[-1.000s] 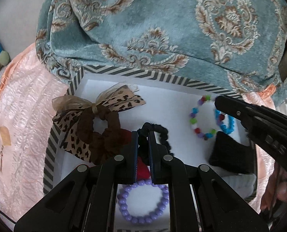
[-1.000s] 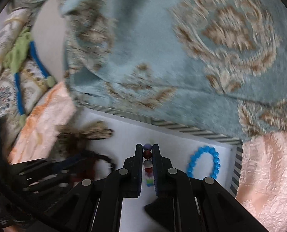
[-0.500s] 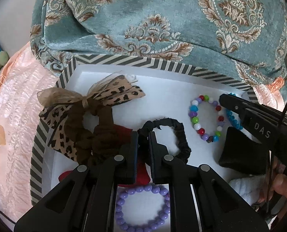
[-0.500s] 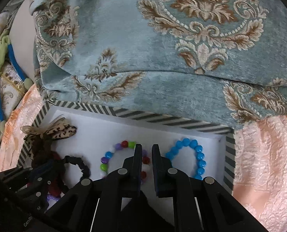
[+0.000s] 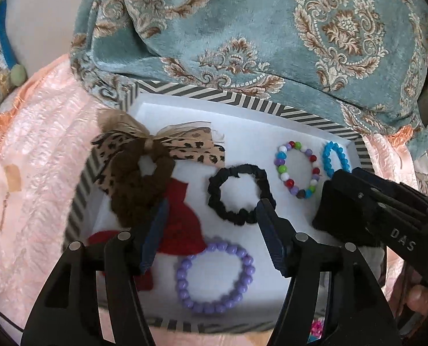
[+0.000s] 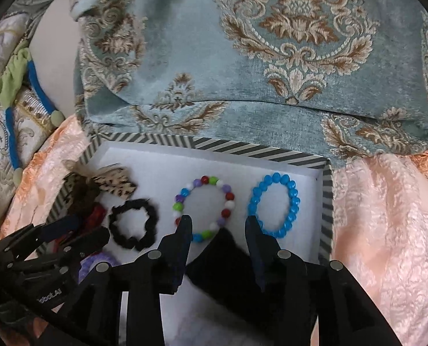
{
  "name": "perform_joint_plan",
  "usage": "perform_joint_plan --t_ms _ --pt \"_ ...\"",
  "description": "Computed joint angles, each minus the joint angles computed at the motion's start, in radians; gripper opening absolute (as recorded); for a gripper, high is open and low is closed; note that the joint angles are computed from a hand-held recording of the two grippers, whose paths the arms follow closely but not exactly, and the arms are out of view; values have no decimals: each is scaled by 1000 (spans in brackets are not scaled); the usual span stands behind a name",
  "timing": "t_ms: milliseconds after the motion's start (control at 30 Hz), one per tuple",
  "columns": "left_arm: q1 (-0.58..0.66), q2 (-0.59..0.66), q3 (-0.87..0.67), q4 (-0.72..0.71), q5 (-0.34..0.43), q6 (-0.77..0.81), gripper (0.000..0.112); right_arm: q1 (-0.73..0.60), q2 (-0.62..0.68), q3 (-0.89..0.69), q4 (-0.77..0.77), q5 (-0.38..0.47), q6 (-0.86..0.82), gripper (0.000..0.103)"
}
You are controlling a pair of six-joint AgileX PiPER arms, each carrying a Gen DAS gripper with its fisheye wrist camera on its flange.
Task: Organize jewelry
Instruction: 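Move both tools back to the rainbow and green bracelets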
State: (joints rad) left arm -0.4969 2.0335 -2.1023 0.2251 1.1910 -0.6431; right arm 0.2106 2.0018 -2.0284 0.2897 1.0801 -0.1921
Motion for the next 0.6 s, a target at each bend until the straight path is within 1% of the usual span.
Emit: perform_joint_plan --t_ms 100,300,433,600 --pt "-19 -45 51 42 -9 -27 63 5 -64 75 -3 -27 -9 42" --pt "-51 -155 173 95 -41 -82 63 6 -198 227 11 -69 -25 42" --pt "-98 -216 228 160 -41 -125 63 2 -304 335 32 -91 -37 43" --pt "-170 -278 284 230 -24 -180 63 15 -393 426 29 -102 -43 45"
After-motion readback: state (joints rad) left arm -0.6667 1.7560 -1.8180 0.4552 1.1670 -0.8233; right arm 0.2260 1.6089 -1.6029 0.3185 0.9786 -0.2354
